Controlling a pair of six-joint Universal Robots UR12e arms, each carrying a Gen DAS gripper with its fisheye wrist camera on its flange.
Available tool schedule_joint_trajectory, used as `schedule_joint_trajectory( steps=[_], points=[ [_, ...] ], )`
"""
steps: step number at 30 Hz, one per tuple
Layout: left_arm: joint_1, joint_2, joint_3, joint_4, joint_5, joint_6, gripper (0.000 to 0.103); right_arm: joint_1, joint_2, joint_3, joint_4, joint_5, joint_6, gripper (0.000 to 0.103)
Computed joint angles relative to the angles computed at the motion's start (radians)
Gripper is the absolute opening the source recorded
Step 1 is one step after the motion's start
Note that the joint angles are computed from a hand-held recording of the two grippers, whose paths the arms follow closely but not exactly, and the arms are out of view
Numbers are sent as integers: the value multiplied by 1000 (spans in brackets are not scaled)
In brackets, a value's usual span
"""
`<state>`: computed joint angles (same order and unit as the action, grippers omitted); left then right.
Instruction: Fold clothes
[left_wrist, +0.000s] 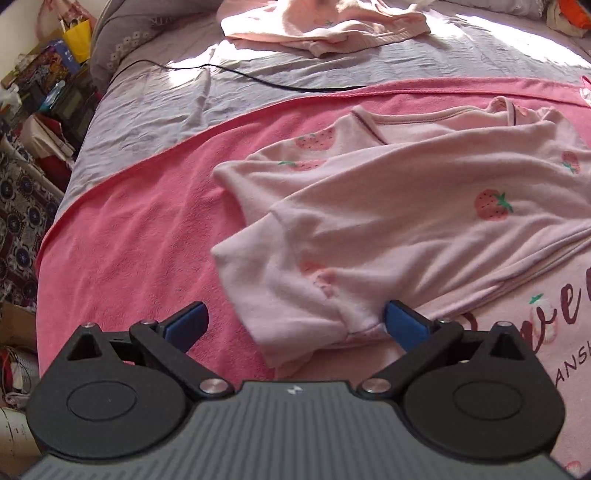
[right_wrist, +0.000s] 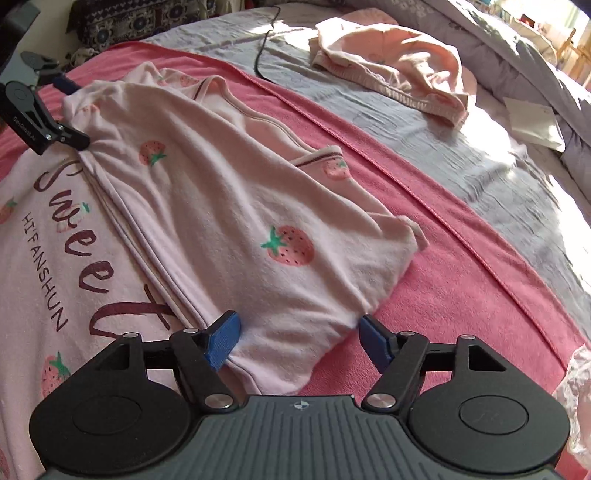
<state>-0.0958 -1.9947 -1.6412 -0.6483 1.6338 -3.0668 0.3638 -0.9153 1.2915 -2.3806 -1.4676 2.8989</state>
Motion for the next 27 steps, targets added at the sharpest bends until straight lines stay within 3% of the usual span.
schedule_joint_trajectory(
  steps=[2, 4, 7, 9, 12, 16, 18, 21, 23, 27],
  points=[
    [11, 9, 2, -25, -5, -39, 103, -3, 0, -25, 48, -13, 102, 73],
    [6, 23, -8, 25, -5, -9, 101, -2, -3, -36, 54, -26, 145, 71],
    [-4, 35, -21, 130, -35, 81, 100, 7, -13, -23, -15, -36, 95, 71],
    [-6, 27, -7, 152, -84, 90, 100, 15, -8, -27, -44, -31, 60, 71],
    [-8, -1, 26, 153, -172, 94, 100, 29, 15, -47, -88, -14, 31, 70],
    [-22, -50, 72, 126, -227, 111, 100, 45, 72, -122, -81, 64, 40, 64],
    [-29, -69, 86, 105, -231, 125, 100, 54, 93, -146, -73, 82, 3, 63],
    [-44, -93, 99, 53, -157, 172, 102, 63, 111, -154, -72, 77, -83, 62],
    [-30, -84, 80, 68, -174, 186, 103, 57, 107, -125, -102, 79, -140, 64],
    [-1, -63, 51, 78, -206, 234, 103, 35, 70, -67, -105, 23, -162, 77]
  ],
)
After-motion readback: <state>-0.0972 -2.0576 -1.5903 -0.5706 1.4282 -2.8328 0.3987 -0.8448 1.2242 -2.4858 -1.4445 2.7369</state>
